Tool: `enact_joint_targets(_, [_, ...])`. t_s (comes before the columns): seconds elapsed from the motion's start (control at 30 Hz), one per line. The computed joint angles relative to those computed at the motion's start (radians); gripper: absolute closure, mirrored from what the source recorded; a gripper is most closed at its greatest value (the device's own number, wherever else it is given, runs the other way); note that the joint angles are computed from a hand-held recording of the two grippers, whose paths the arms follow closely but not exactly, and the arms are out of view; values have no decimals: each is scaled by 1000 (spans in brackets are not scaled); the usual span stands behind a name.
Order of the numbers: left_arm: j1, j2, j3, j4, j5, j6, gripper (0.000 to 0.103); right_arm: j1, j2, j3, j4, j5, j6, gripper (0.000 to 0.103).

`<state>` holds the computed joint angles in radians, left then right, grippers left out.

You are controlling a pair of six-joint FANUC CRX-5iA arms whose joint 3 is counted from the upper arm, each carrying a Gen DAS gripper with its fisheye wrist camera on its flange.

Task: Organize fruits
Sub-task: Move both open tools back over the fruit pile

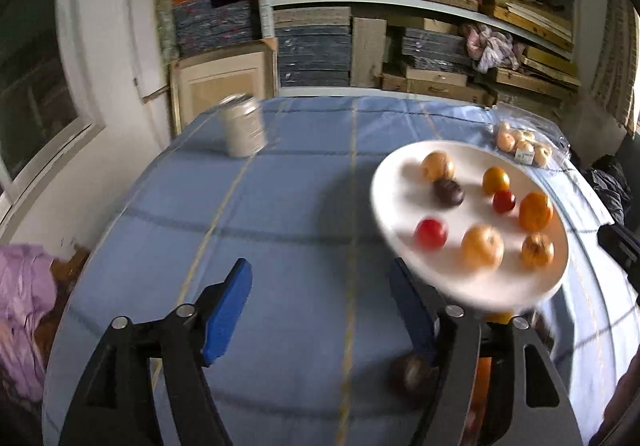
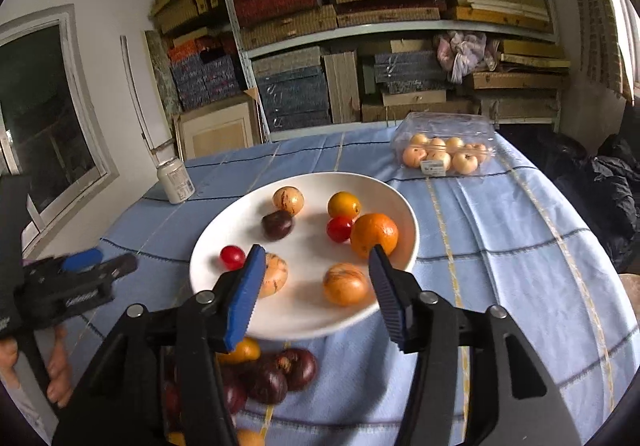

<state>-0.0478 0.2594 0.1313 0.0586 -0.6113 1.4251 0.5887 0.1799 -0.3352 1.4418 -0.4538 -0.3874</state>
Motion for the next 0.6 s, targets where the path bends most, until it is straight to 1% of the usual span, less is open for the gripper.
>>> enact_joint_targets(0.07, [23, -43, -84, 56, 26, -39, 29, 23, -21, -32, -6, -12, -4, 46])
enact_joint_targets(0.13, [49, -84, -182, 155, 54, -119, 29, 56, -41, -64, -31, -35, 15, 44])
enact_joint_targets(0.17, [59, -103, -231, 203, 69, -166, 29, 68, -47, -73, -38, -46, 19, 41])
enact_joint_targets(0.23, [66, -119, -271, 242, 66, -219, 29, 91, -60, -99, -27, -73, 1, 34])
enact_joint_targets(0.3, [66, -134, -301, 264, 64, -268, 29, 109, -70, -122, 2, -117, -43, 23])
enact_joint_targets(0.33, [65, -145, -319, 271, 76, -290, 29, 111, -71, -125, 7, -126, -53, 21])
enact_joint_targets(0.4, [61, -163, -345, 270, 92, -323, 29, 109, -77, -136, 9, -130, -77, 21])
enact_joint_targets(0.5, [56, -172, -361, 261, 93, -343, 29, 99, -80, -138, -18, -112, -86, 21])
enact_joint_targets(0.6, [46, -170, -353, 219, 91, -324, 29, 92, -83, -140, -25, -97, -83, 21])
